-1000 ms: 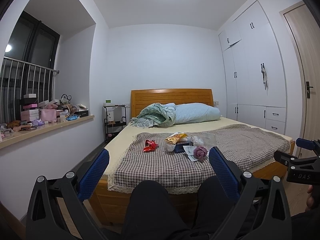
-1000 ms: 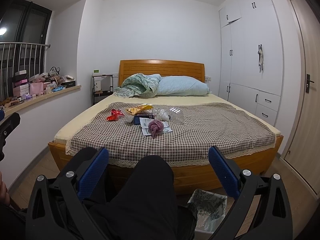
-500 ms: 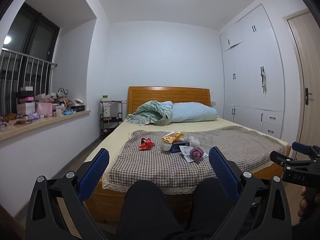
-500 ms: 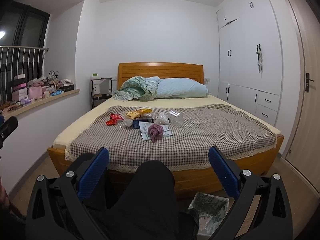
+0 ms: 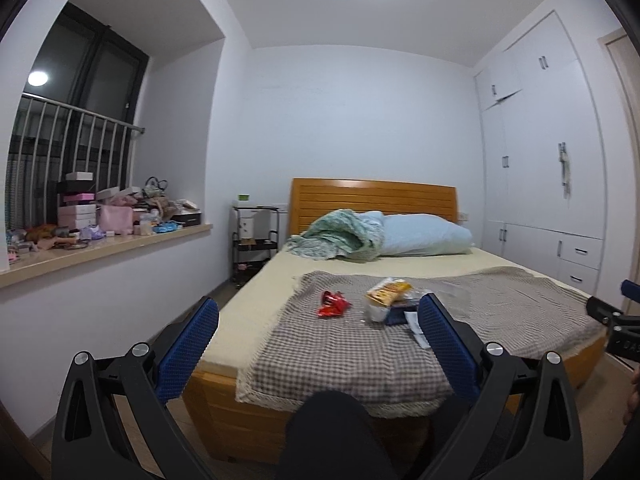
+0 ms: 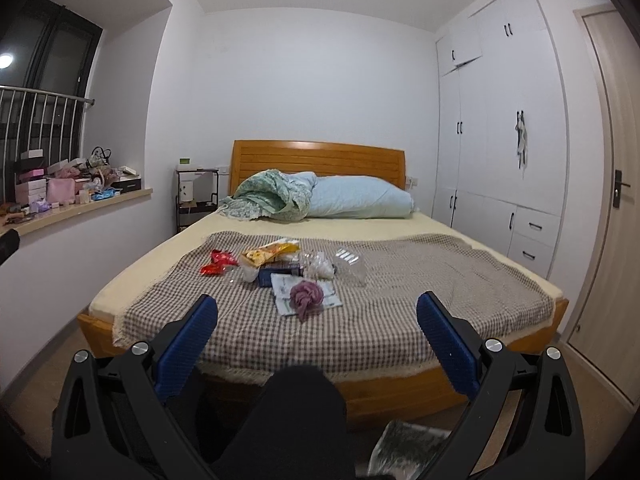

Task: Collect trash
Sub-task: 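Move both grippers toward the trash on the checkered bedspread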

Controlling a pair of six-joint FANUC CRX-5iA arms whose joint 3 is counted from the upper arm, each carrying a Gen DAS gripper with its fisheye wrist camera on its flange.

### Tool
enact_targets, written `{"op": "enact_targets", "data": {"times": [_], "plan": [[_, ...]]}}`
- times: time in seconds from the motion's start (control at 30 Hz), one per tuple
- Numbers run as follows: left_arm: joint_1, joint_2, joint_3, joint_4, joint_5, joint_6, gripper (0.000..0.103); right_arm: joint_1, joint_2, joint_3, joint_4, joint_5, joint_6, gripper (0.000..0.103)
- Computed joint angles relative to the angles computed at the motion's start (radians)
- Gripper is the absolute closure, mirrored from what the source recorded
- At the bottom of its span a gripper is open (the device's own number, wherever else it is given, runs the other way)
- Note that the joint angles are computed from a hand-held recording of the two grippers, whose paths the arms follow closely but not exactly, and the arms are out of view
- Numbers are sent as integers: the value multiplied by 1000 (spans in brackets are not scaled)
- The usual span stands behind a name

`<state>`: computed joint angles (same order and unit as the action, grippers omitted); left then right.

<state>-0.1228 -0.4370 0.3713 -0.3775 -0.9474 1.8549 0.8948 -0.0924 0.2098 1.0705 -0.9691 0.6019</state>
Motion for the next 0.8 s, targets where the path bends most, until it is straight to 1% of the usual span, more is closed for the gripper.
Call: {"op": "enact_targets", "data": {"times": [0.03, 0.07, 0.1, 0.13, 0.27, 0.33, 0.4, 0.47, 0.53, 0.63, 0.77, 0.8], "plan": [[35, 1, -9, 27, 19, -12, 6, -8, 12, 11, -4, 10, 1, 8], [49, 7, -12, 27, 30, -6, 6, -21, 26, 23, -7, 22, -1, 8], [78, 15, -21, 52, 52, -13, 6, -34, 46, 40, -11, 29, 1, 8], [117, 29, -29, 101, 78, -37, 6, -41, 64, 58, -18, 30, 9, 8], [185, 96, -29, 200, 131, -100, 6, -86, 144, 140, -79, 59, 67, 8], [197, 131, -24, 218, 150, -121, 6, -109, 195, 193, -113, 64, 101, 8], [192, 171, -11, 203, 171, -128, 6, -133, 241, 245, -149, 71, 121, 8], [184, 209, 7, 188, 186, -132, 6, -159, 301, 318, -193, 68, 143, 8], [188, 258, 34, 197, 195, -143, 6, -181, 367, 400, -228, 51, 166, 8], [221, 331, 62, 292, 204, -199, 6, -203, 457, 518, -259, 26, 182, 8], [235, 421, 105, 363, 182, -241, 6, -225, 569, 667, -286, -19, 214, 8], [231, 440, 116, 361, 177, -244, 6, -231, 593, 699, -299, -24, 224, 8]]}}
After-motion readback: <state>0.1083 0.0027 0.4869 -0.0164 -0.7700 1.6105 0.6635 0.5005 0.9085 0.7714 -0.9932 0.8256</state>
